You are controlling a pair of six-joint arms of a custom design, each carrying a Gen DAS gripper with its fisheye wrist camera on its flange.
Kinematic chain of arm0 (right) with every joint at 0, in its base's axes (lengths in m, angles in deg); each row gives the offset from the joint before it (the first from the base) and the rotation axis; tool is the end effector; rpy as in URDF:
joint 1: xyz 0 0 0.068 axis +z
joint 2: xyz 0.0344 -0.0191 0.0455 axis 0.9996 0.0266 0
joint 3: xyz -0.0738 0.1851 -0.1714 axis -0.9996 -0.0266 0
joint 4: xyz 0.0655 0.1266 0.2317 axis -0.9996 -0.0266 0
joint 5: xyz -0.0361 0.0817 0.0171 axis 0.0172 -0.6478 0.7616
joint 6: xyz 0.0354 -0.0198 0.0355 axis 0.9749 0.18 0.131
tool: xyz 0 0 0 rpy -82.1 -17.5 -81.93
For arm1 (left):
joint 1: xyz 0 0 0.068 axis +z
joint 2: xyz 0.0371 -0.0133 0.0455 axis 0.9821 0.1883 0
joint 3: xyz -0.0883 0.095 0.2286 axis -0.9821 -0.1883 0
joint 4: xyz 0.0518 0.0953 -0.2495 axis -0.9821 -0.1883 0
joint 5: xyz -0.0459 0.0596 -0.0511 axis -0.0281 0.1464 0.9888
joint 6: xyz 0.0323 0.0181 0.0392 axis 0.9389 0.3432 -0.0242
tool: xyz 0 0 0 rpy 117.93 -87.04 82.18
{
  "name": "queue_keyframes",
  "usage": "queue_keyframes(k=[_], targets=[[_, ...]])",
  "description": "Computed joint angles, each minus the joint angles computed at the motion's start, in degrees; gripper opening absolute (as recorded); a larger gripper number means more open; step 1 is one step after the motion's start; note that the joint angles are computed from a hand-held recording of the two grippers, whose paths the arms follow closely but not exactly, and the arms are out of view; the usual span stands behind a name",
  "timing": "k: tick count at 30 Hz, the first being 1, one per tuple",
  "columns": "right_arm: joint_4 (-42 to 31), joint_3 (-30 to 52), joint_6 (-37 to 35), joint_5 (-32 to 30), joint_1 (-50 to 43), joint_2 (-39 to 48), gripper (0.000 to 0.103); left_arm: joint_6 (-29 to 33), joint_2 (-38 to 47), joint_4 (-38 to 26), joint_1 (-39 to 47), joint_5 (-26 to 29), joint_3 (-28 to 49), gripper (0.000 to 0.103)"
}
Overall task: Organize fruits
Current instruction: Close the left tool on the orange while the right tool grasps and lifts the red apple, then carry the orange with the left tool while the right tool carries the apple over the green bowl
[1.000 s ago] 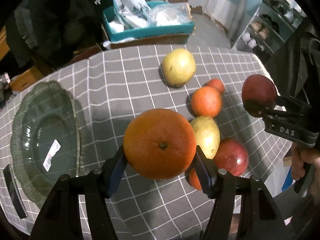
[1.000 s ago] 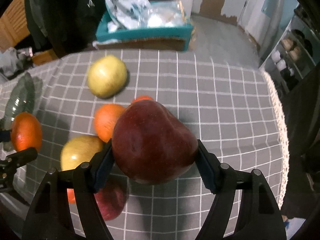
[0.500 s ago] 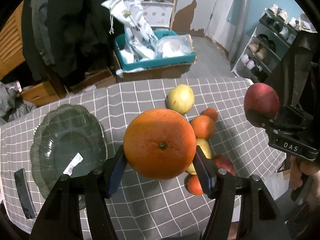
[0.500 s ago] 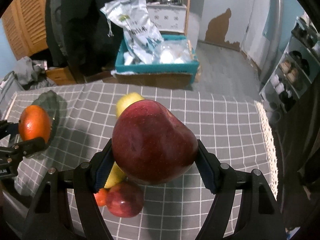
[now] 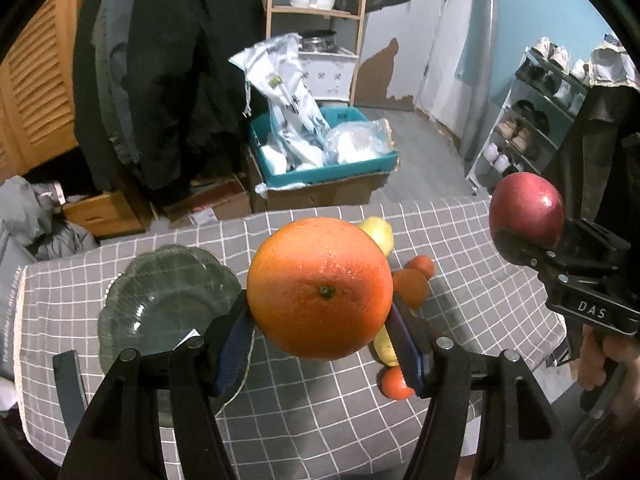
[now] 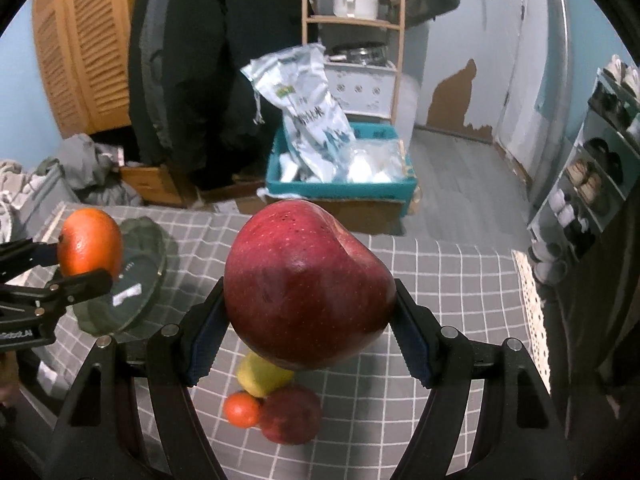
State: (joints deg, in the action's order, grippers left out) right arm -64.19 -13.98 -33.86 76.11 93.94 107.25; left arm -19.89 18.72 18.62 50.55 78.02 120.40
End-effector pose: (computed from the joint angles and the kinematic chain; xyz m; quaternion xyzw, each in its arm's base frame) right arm 0.2498 0.0252 0.2510 -0.0621 0.9243 0.0315 0.3752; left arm 0.2813 -0.1513 0.2484 0.1117 0.9361 -0.1006 0.3179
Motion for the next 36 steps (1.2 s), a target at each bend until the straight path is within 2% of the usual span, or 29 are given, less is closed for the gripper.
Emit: queue_keyframes(k=[10, 20, 36], targets=[[-1.2, 3.49, 2.31, 1.3, 5.48, -0.99, 0.075, 0.6, -5.09, -1.08, 2.82, -1.01, -2.1, 0.066], [-1.04, 6.56, 3.92, 4.0, 11.58, 1.8, 0.075, 1.9, -8.14, -1.4, 7.99, -0.84, -3.81, 0.066], [-0.44, 13.75, 7.94, 6.13, 20.44, 12.88, 0.075, 5.02, -9.54, -1.06, 18.82, 0.33, -6.41, 0.066]])
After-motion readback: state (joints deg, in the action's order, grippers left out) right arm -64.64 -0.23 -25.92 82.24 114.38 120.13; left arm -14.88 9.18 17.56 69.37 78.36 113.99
